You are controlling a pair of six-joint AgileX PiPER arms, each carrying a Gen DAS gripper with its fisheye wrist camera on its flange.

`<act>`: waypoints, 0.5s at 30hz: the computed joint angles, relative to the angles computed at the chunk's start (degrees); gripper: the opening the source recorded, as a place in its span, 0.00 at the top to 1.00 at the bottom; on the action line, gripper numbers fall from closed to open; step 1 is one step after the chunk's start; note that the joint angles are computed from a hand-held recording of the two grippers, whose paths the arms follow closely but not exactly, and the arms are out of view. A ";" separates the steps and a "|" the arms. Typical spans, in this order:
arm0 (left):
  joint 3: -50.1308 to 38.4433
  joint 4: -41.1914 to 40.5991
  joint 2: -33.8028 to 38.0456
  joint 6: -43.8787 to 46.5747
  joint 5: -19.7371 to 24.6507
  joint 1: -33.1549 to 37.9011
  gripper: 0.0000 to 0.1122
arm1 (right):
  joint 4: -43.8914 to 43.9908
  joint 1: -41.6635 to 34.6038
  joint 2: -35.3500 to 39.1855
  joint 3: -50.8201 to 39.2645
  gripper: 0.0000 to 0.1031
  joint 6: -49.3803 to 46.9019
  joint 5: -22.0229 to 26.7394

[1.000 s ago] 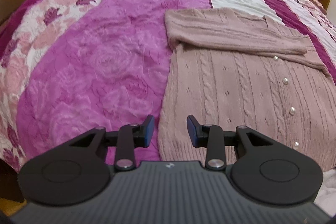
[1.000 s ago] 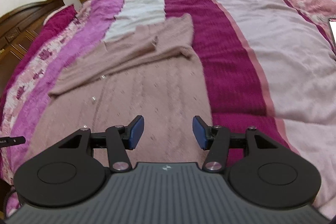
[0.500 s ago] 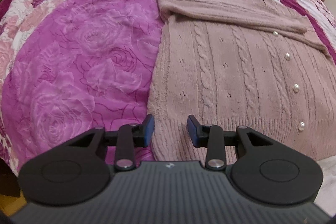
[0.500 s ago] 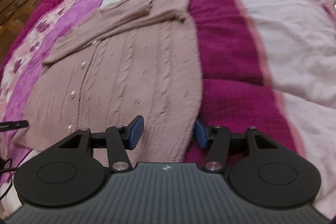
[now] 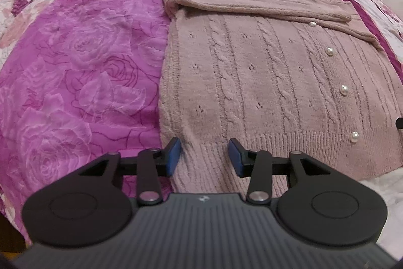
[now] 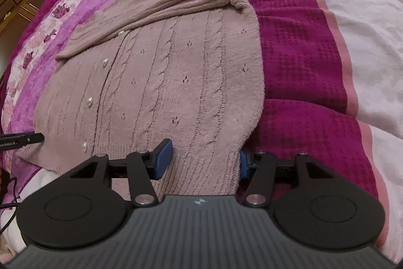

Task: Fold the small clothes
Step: 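Move both open grippers down to the cardigan hem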

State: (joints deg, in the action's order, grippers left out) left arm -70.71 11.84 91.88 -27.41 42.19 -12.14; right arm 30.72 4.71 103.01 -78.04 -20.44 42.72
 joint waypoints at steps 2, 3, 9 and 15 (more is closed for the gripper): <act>-0.14 1.48 -0.45 -1.89 0.31 -0.13 0.61 | -0.71 0.19 0.34 -0.57 0.42 0.37 0.44; -0.32 3.55 -0.60 -3.59 0.89 -0.66 0.61 | -1.05 0.34 0.49 -0.82 0.42 0.42 0.55; -1.32 4.61 0.53 -2.65 3.70 -0.69 0.61 | -0.24 0.75 1.00 -0.40 0.42 -1.82 -0.12; -2.63 -1.09 2.50 1.34 3.00 0.97 0.61 | 0.96 0.62 2.01 -1.14 0.42 -3.99 0.82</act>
State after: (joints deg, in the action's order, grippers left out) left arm -73.34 10.75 94.38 -26.07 45.19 -11.16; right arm 31.68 5.34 105.02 -79.18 -24.43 43.54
